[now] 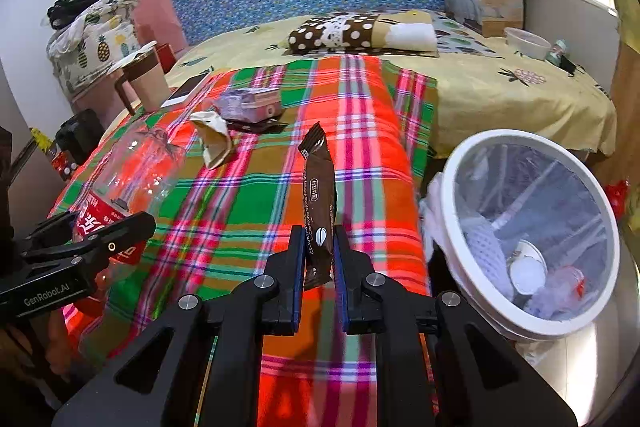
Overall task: Collect trash
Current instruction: 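Lift the Coke bottle in the left tool while the right tool lifts the snack wrapper, then drop the snack wrapper from the right tool into the bin while the left tool drops the bottle in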
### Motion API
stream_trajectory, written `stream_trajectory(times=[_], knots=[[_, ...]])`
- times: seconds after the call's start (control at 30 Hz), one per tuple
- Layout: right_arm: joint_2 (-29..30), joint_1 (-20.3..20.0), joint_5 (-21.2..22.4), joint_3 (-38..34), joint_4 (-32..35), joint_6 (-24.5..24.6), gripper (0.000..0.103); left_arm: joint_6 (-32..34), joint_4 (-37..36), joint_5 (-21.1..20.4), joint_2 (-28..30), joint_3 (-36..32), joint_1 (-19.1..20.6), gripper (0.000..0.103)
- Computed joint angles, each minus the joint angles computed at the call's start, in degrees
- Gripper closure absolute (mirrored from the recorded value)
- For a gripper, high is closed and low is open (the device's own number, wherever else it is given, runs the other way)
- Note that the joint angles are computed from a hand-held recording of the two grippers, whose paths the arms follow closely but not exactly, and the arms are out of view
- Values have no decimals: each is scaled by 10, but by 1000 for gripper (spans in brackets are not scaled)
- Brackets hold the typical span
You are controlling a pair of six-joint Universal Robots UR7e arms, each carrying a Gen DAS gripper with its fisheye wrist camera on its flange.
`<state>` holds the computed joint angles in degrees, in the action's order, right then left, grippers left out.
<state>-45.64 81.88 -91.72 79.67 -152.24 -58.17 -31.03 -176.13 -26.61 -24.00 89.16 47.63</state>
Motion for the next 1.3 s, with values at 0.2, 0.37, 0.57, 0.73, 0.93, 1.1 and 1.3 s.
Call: stream_trajectory(times=[0.2, 0.37, 0.57, 0.73, 0.93, 1.1, 1.3], knots=[[0, -6, 2, -8, -9, 11, 88, 30, 3, -18, 18, -35, 3, 40], [0, -12, 3, -18, -17, 19, 88, 67, 3, -34, 38, -74, 6, 40], [4, -20, 3, -34, -12, 19, 96, 102, 0, -47, 61, -118, 8, 41], [0, -24, 28, -37, 24, 0, 95, 96, -7, -32, 54, -110, 7, 40], [12, -21, -3, -46, 63, -36, 78, 60, 3, -21, 36, -81, 9, 40], [19, -18, -32, -49, 77, -59, 77, 40, 15, -24, 29, -69, 11, 41], [13, -20, -27, -43, 72, -56, 80, 39, 18, -30, 31, -71, 12, 40]])
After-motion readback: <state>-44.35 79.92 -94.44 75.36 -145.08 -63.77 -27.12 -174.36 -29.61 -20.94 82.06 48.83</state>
